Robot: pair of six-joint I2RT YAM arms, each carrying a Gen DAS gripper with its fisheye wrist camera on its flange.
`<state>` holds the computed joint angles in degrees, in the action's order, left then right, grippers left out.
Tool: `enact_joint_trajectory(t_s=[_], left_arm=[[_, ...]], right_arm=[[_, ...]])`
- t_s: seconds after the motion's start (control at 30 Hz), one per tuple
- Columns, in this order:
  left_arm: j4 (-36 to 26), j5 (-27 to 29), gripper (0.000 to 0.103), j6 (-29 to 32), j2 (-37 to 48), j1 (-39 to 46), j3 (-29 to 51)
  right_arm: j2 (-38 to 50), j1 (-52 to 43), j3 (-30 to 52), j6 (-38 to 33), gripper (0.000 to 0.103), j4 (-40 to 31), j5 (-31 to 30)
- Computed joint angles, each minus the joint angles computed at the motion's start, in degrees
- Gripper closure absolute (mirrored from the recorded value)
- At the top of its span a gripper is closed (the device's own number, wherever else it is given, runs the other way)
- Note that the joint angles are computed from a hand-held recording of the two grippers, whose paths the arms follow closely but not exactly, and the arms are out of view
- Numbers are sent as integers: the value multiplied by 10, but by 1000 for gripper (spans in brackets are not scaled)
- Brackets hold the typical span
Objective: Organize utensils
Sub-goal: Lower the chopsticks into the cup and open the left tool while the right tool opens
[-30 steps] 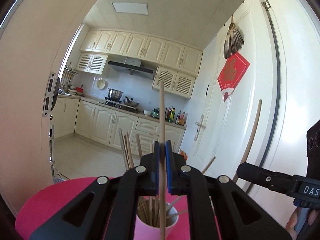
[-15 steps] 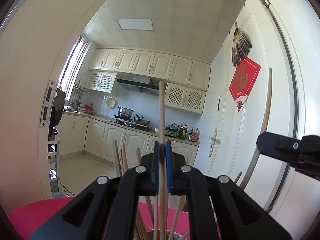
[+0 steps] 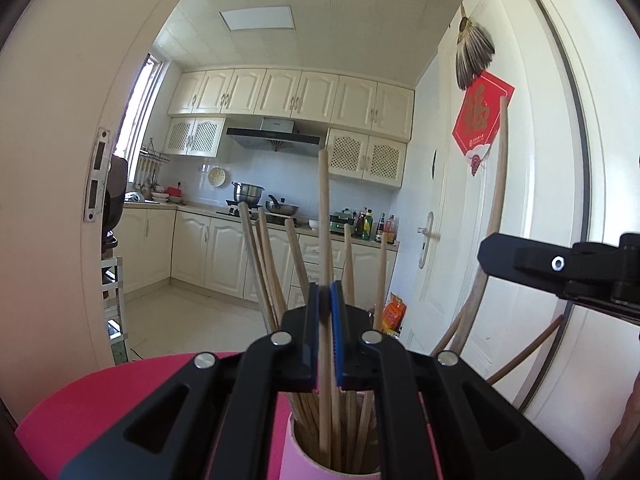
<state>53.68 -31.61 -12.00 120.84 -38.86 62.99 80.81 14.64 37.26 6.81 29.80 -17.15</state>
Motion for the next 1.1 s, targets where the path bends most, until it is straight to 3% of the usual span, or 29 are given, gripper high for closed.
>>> enact_joint_trajectory(t_s=[0.27, 0.57, 0.73, 0.77, 0.83, 0.93, 1.1], left_arm=[[-15, 8, 97, -5, -20, -12, -34], [-85, 36, 97, -28, -34, -13, -43], [-76, 41, 96, -41, -52, -11, -66], [-73, 43, 95, -43, -57, -11, -72], [-68, 39, 78, -48, -69, -13, -85], [-45, 25, 68, -50, -91, -17, -114], [-40, 0, 65, -54, -122, -22, -146]], right_arm=[[0, 12, -3, -4, 97, -14, 24], [7, 30, -6, -2, 97, -12, 46], [2, 32, -7, -2, 97, -21, 51], [2, 32, -6, -1, 97, -25, 50], [2, 32, -8, -1, 97, -24, 53], [3, 33, -11, 0, 97, -22, 55], [8, 42, -17, -2, 97, -18, 69]])
